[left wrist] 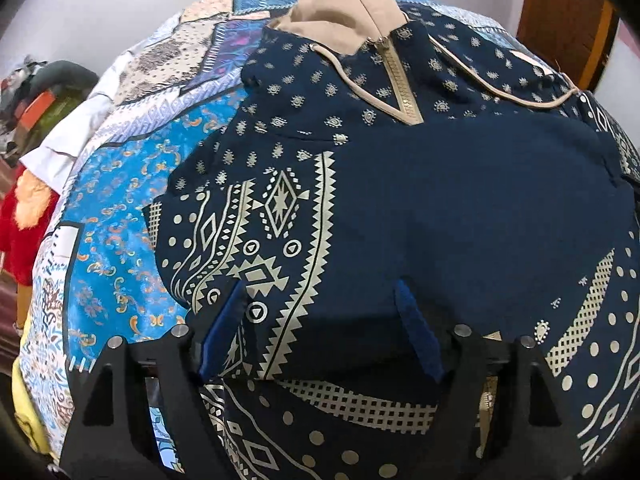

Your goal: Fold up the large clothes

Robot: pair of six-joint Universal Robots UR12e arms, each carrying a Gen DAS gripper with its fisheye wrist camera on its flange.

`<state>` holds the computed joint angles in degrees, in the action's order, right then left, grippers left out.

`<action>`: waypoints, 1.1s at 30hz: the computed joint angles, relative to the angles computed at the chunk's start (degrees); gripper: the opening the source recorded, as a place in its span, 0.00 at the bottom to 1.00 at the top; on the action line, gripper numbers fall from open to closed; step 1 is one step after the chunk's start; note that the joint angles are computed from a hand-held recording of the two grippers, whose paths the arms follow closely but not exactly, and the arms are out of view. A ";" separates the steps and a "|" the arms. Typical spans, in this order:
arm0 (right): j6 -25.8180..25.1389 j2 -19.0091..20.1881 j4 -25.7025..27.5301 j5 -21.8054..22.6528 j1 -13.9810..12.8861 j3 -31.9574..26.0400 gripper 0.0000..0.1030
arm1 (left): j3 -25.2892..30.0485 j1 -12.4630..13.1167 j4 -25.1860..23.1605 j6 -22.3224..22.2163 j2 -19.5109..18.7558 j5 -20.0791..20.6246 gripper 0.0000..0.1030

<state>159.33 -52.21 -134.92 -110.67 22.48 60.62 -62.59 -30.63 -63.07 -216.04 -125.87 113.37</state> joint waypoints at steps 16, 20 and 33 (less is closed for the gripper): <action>26.95 -5.79 8.63 29.64 -12.58 4.50 0.93 | 8.04 -0.18 -1.50 2.21 -2.97 -0.21 0.82; 33.55 -3.93 9.08 36.11 -14.41 2.87 0.93 | 13.48 0.18 -1.94 3.50 -6.29 -4.04 0.82; 47.43 2.97 4.74 42.78 -16.01 -3.07 0.39 | 22.26 1.12 -3.79 1.31 -12.99 -10.96 0.94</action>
<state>206.75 -49.23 -130.17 -67.88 6.47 57.55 -40.33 -29.50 -66.86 -214.73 -138.86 102.40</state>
